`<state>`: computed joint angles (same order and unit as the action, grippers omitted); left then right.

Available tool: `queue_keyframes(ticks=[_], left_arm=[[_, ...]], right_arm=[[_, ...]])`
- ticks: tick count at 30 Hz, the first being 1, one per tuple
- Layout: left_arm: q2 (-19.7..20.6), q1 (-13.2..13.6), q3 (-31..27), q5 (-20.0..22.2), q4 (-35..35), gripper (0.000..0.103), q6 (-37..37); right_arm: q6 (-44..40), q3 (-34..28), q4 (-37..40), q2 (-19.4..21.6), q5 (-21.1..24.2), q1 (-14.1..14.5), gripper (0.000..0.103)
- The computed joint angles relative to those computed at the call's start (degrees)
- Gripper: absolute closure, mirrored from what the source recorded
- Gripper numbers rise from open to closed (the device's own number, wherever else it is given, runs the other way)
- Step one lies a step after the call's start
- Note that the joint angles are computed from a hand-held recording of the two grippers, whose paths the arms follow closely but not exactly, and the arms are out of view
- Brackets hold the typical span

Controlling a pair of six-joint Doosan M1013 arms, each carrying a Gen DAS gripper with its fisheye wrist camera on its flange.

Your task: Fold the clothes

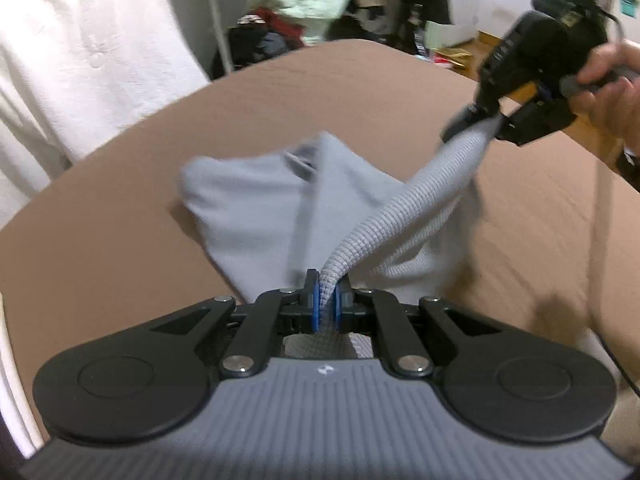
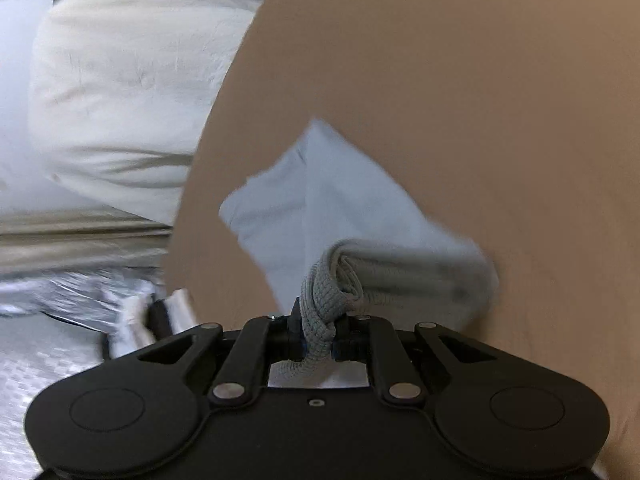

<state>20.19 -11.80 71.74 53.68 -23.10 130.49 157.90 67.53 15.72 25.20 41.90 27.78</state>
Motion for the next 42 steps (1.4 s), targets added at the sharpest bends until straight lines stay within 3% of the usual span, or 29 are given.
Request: queue_keyframes(ticks=[3,5,8,12,14,16,17,20,23,25,28,30,31,34,35,36,37,40,42], left_arm=[[6.1,0.4,-6.6,-0.1,1.1,0.096,-4.1],[8.5,0.4,-8.3,-0.9,2.0,0.096,-6.3],[9.6,0.0,-8.4,-4.6,3.0,0.096,-4.1],[13.7,0.8,-15.5,-0.3,0.4,0.094,-4.5],[16.2,0.3,-19.1,1.2,3.8,0.081,-6.7],[17.1,-0.5,-18.7,-4.2,8.4,0.079,-8.8],[17.5,-0.5,-18.5,-6.5,8.9,0.079,-9.9],[19.4,0.5,-19.4,-8.3,5.1,0.081,-13.7],[18.2,2.2,-16.0,-11.7,-4.3,0.081,-12.3],[16.2,3.7,-11.8,-13.9,-14.0,0.079,-8.8],[14.4,5.2,-7.3,-15.3,-22.6,0.070,-4.5],[15.4,5.4,-8.4,-11.8,-21.3,0.057,-6.9],[16.2,5.4,-9.5,-9.1,-20.3,0.057,-8.5],[17.9,5.6,-11.2,-2.8,-22.3,0.057,-11.0],[17.6,5.5,-10.3,-3.4,-23.3,0.061,-11.0],[17.1,5.2,-9.2,-5.4,-23.1,0.081,-11.0],[16.6,4.8,-8.0,-7.3,-22.9,0.089,-11.0],[15.1,3.5,-6.2,-11.4,-19.0,0.092,-9.9],[13.8,2.7,-5.2,-13.5,-17.2,0.093,-9.0]], right_arm=[[-3.6,-9.5,-0.6,6.4,7.4,-1.8,0.089],[-5.2,-11.6,2.0,8.7,7.5,-2.9,0.089],[-7.6,-14.4,4.8,11.4,8.1,-4.1,0.089],[-11.2,-18.9,6.7,13.7,12.1,-5.1,0.088],[-14.2,-21.8,7.9,15.4,15.1,-5.9,0.071],[-18.0,-22.4,11.2,16.5,15.5,-7.1,0.060],[-21.4,-20.9,14.8,16.2,13.9,-7.7,0.060],[-35.2,-14.7,28.2,14.7,8.1,-9.5,0.060],[-48.0,-8.8,31.5,11.5,2.5,-9.8,0.060],[-53.3,-6.4,25.8,9.2,-0.4,-9.0,0.060],[-53.6,-3.5,9.7,6.5,-4.8,-6.5,0.045],[-51.0,-2.6,3.1,6.2,-5.7,-5.3,0.045],[-49.8,-2.2,0.3,6.0,-6.2,-4.8,0.045],[-50.2,-0.7,2.2,6.2,-10.4,-4.4,0.045],[-50.9,-0.5,3.5,6.5,-12.0,-4.1,0.042],[-51.7,-0.8,4.9,7.1,-13.0,-4.1,0.039],[-52.8,-1.2,6.4,7.7,-13.8,-4.0,0.034],[-56.3,-1.7,9.0,9.1,-13.4,-4.6,0.034],[-53.5,-1.1,5.8,9.4,-15.6,-4.3,0.060]])
